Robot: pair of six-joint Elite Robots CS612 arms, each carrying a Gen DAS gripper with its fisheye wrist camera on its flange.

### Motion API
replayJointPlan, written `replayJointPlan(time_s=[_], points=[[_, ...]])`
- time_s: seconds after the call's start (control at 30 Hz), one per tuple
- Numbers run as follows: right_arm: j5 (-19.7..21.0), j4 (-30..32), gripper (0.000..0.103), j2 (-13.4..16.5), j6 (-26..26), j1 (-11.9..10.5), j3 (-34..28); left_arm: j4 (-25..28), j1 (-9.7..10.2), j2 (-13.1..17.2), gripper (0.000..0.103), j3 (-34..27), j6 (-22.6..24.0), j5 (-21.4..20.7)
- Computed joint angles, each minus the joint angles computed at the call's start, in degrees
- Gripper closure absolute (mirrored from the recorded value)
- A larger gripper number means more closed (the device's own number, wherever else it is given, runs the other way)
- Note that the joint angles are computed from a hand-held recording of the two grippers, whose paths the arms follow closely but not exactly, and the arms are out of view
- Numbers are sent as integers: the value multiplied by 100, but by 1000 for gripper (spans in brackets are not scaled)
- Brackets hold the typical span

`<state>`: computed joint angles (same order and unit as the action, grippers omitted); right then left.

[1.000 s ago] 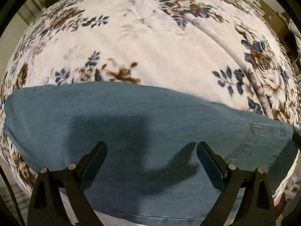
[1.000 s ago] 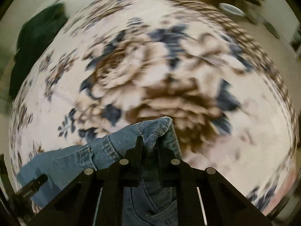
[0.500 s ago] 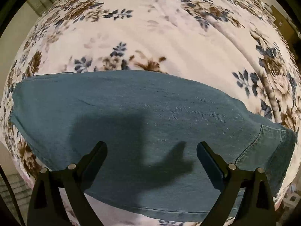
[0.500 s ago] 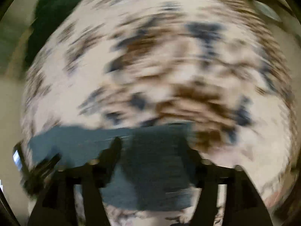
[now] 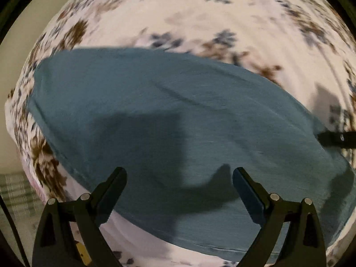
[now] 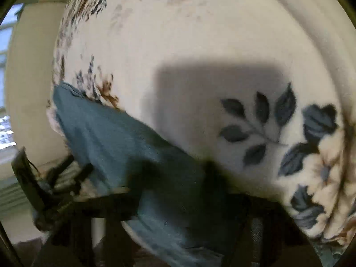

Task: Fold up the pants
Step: 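Lift the jeans with the right gripper and fold it toward the left gripper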

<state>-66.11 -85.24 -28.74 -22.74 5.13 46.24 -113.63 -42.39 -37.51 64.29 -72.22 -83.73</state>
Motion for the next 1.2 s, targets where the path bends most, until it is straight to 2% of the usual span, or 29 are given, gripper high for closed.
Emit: replayJointPlan(time_s=[0.03,0.1,0.13,0.17,0.23,0.3,0.33,0.37,0.43,0.53,0.57,0.6,0.67,0.87,0.97,1.03,1.13,1.2], points=[[-89,-428,97,-106,237,-2,187,-117,24,-33,6,114,-35,-69],[-418,-1384,103,-283,725,-7,486,-183,49,-57,6,222,-66,-126],[-586,-1525,103,-270,850,-6,439,-236,65,-68,6,279,-73,-179],[-514,-1426,103,-211,933,-28,330,-299,74,-82,6,328,-86,-211],[26,-954,102,-141,1141,-114,151,-444,86,-132,6,435,-79,-240],[75,-1242,100,-367,1159,-148,464,-511,74,-182,6,501,47,-174],[91,-1355,90,-476,1196,-164,632,-480,56,-209,6,514,128,-118],[158,-1437,63,-565,1278,-197,782,-498,41,-242,6,548,199,-99],[242,-1462,27,-605,1390,-222,922,-514,36,-285,6,606,290,-145],[-7,-798,28,-372,1220,-147,690,-545,49,-329,6,700,308,-257],[127,-699,30,-328,1238,-148,681,-566,52,-348,6,736,281,-277],[242,-821,31,-380,1088,-172,785,-638,57,-374,6,797,244,-291],[298,-1052,53,-524,722,-147,1016,-766,70,-416,6,871,175,-314],[836,-1748,66,-1165,242,-257,2022,-1453,235,-407,6,839,21,-694],[978,-1933,67,-1373,-82,-282,2321,-1593,296,-311,6,629,11,-741],[874,-2066,67,-1563,-666,-241,2558,-1772,336,-272,6,571,-108,-803],[625,-1903,67,-1730,-1456,-181,2744,-1985,383,-179,6,405,-307,-901],[347,-1834,67,-1848,-1981,-110,2917,-1924,354,-66,6,191,-339,-846]])
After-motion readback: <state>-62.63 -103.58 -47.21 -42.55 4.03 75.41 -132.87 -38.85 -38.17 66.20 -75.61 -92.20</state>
